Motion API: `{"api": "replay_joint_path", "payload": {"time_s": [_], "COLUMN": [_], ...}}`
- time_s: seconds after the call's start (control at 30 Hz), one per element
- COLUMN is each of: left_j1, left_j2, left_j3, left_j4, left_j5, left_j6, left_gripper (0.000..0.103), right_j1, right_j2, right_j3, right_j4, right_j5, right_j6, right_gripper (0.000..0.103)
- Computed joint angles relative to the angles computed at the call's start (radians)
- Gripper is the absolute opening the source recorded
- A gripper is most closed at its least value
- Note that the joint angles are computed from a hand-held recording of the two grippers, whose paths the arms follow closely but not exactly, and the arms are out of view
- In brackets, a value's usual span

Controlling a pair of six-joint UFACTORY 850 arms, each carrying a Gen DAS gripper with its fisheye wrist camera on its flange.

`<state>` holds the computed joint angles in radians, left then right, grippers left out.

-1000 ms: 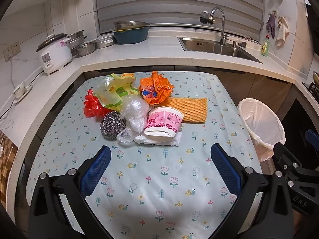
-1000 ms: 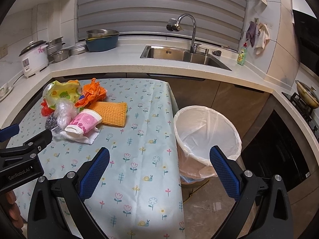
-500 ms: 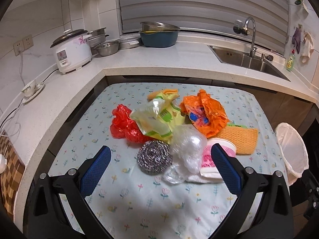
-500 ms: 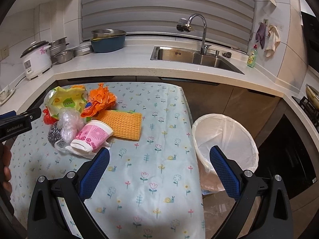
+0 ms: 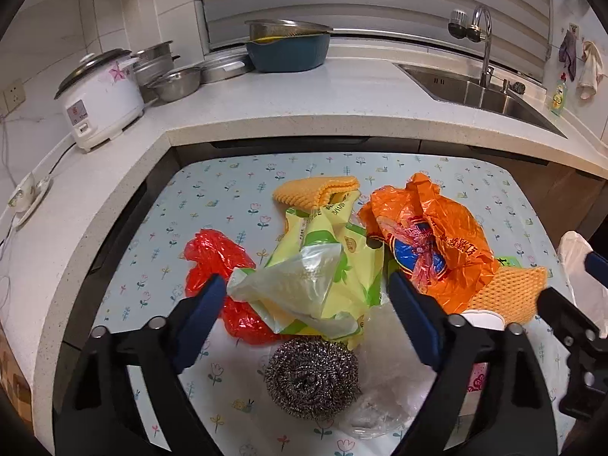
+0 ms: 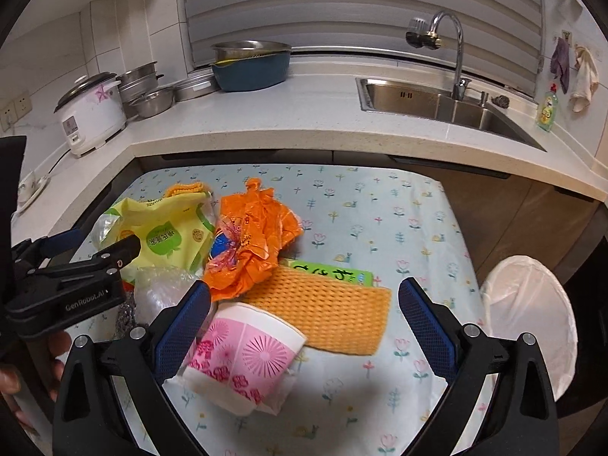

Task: Collect trash
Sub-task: 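Grasp the orange plastic bag with the right tool while the left tool grasps the yellow-green snack bag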

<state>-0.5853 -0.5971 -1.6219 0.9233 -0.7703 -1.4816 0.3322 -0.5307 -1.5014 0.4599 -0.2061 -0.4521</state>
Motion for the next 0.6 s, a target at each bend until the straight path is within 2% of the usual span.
{"api": "replay_joint_path", "payload": {"time_s": [0.13,0.2,0.27,0.4,0.43,0.6], "left_j1": [0.021,0.026,0.025,0.019,0.017,0.009], "left_j2": [-0.003,0.002,0.003,0.009,0.013,0.032], "left_j3": [0.007,0.018,0.022,0.030,0.033,0.041], "left_j4": [-0.033,-0.034,-0.021,0.003,0.006,0.014], "left_j5": [0.051,0.071,0.070,0.063,0.058,0.053], "left_j6": [0.030,0.020,0.009,-0.014,-0.025,-0.060], "left_gripper": [0.047,0.045,0.039,0.031,0.016,0.014], "right_j1": [0.016,0.025,0.032,0.033,0.032,0.022], "right_j2": [-0.104,-0.144,-0.176,-0.204,-0.196,-0.123], "right_j3": [-0.124,-0.169,-0.201,-0.226,-0.215,-0.130], "right_j4": [0.018,-0.027,-0.065,-0.042,-0.027,0.081], "right_j5": [-0.076,-0.095,-0.118,-0.156,-0.148,-0.069], "right_j6": [0.008,0.046,0.075,0.053,0.038,-0.080], "right_gripper": [0.080,0.074,0.065,0.022,0.018,0.014]}}
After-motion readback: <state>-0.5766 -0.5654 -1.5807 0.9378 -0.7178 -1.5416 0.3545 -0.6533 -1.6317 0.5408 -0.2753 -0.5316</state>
